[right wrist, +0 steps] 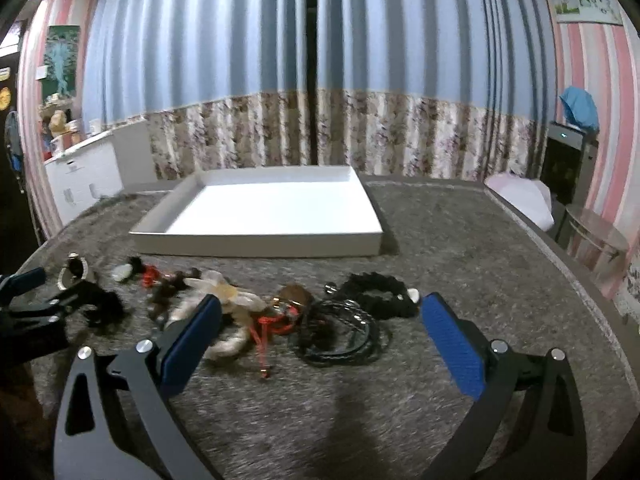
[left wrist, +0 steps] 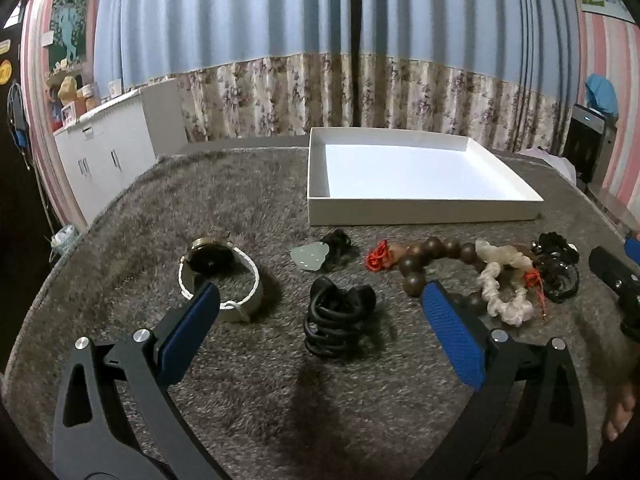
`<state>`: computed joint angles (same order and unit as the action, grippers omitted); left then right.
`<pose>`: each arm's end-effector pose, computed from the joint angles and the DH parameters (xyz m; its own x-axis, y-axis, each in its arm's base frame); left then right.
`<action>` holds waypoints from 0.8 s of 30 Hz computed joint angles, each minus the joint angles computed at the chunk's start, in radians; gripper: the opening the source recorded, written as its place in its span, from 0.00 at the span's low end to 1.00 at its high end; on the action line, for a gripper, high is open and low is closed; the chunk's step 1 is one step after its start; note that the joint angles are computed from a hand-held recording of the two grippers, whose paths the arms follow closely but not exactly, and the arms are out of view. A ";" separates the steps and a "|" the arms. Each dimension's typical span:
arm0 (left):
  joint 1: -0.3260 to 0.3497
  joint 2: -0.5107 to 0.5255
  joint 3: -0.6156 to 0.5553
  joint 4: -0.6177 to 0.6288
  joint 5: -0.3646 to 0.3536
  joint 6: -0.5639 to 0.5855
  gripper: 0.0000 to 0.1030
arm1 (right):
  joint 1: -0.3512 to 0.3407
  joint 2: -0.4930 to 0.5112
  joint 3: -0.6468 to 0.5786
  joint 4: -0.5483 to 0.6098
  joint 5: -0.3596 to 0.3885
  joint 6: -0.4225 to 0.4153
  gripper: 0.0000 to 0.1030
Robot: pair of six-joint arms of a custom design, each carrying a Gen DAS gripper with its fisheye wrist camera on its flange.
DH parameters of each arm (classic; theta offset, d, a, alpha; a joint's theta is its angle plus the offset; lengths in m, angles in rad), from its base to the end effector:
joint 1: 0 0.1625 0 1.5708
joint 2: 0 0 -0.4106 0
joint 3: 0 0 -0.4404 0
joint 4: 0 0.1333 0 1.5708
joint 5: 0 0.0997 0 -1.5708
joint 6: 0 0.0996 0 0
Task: Organize jewelry
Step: 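Grasp the black claw hair clip with the left gripper while the right gripper grasps the red string bracelet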
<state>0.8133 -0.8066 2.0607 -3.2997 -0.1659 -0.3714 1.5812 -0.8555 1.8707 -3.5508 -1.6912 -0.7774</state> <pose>-0.1873 -0.5351 0.0714 -0.6223 -0.4340 -0.6515 0.4135 0.5244 -0.7443 0.1280 -0.6383 0.1239 -0.7041 -0.3365 0.6253 -0.7013 0.4679 -0.5378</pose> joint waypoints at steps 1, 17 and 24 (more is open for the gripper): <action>0.004 0.000 -0.003 0.000 -0.005 0.001 0.97 | -0.001 -0.001 -0.009 0.031 -0.003 0.014 0.96; 0.063 -0.035 -0.025 0.144 -0.127 -0.092 0.73 | 0.006 0.030 -0.071 0.213 -0.019 0.013 0.48; 0.072 -0.025 -0.043 0.166 -0.156 -0.091 0.67 | 0.011 0.034 -0.090 0.295 -0.023 0.005 0.34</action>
